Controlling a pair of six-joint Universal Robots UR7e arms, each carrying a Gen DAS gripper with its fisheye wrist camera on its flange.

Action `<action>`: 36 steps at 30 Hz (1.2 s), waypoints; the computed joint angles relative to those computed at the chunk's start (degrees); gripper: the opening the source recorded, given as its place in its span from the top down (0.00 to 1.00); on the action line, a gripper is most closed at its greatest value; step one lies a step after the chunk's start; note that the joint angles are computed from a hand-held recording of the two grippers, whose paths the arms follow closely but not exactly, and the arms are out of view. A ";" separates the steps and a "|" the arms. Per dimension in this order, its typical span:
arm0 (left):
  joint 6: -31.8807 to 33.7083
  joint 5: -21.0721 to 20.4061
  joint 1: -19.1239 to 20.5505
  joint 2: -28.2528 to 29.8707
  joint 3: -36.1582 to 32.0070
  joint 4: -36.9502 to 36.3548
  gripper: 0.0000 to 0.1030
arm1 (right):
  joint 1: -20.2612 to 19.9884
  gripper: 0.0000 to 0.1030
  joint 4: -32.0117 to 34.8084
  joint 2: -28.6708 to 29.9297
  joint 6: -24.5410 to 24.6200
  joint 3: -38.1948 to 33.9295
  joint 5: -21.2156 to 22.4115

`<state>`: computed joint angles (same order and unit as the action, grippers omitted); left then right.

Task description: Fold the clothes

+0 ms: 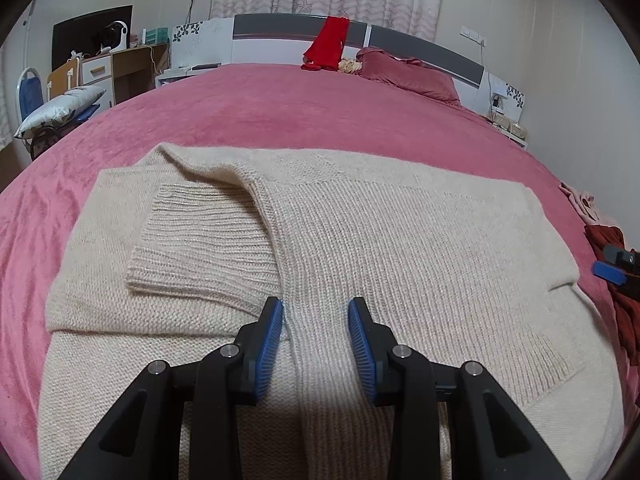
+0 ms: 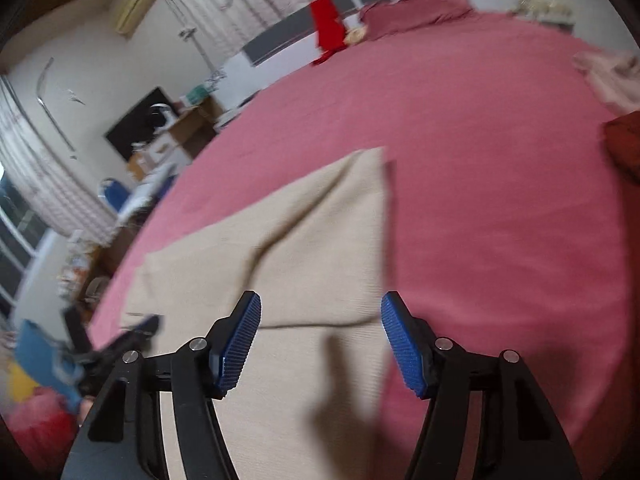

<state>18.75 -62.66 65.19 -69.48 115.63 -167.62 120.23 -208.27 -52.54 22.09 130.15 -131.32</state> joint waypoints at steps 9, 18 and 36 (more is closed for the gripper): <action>0.45 -1.50 1.21 0.12 -0.65 0.37 0.66 | -5.34 0.30 -7.11 6.84 8.92 -2.42 8.87; 0.75 -2.20 1.84 0.14 -1.04 0.65 0.66 | -6.47 0.38 -26.40 14.26 10.06 -4.23 5.54; 1.87 -2.39 2.47 -0.28 -1.15 0.92 0.66 | -3.06 0.63 4.14 8.15 7.28 -9.88 -6.98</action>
